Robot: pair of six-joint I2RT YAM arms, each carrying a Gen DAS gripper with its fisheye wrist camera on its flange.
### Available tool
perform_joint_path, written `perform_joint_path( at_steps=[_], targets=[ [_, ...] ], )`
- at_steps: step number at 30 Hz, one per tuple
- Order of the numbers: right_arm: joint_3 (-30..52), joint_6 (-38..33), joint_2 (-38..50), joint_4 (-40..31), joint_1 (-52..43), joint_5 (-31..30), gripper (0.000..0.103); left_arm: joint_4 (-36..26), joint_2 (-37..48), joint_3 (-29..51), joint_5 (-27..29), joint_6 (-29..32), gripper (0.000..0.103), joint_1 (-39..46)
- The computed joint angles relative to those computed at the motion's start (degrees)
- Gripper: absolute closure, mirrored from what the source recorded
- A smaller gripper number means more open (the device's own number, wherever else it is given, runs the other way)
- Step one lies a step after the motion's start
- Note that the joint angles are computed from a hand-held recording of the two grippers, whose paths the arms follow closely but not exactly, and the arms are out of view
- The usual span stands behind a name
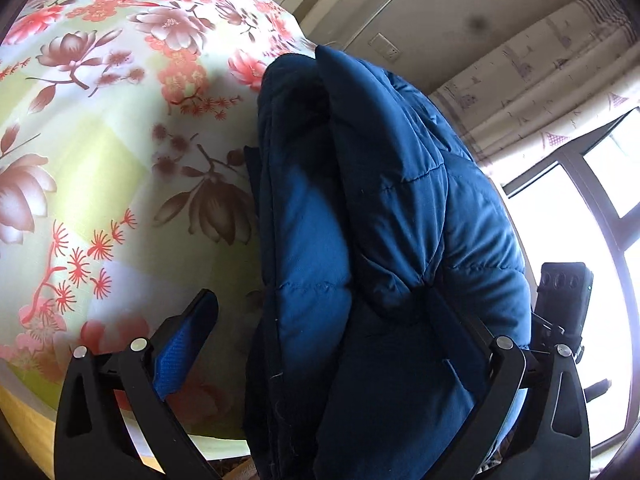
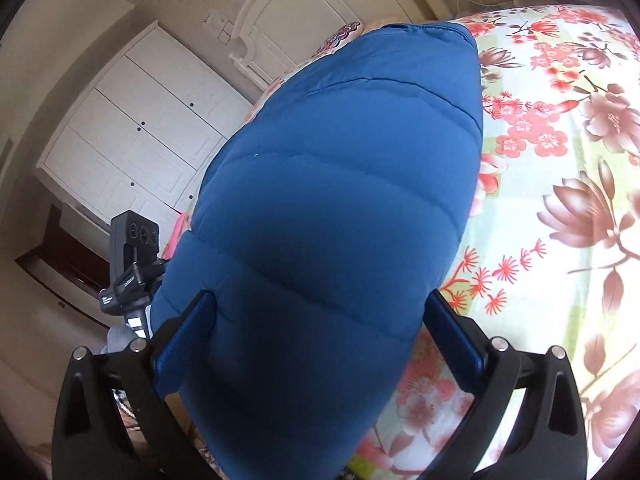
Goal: Fold large clothes
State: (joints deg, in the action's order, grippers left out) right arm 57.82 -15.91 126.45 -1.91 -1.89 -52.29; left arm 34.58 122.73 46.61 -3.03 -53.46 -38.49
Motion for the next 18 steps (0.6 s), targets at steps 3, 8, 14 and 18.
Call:
perform_joint_path(
  at_steps=[3, 8, 14, 18],
  targets=[
    [-1.06, 0.25, -0.47, 1.69, 0.50, 0.59, 0.002, 7.66, 2.70, -0.60, 10.12, -0.95, 0.008, 2.35],
    [-3.77, 2.05, -0.76, 8.27, 1.35, 0.20, 0.003, 12.11, 5.90, 0.65, 13.23, -0.46, 0.013, 2.29],
    [-12.41, 1.36, -5.44, 20.78, 1.56, 3.97, 0.028, 19.96, 6.63, -2.24, 4.82, -1.28, 0.033, -1.55],
    [-16.21, 0.81, -9.51, 27.28, 0.70, 5.03, 0.040, 18.21, 3.24, -1.35, 0.05, -0.85, 0.036, -3.69]
  ],
)
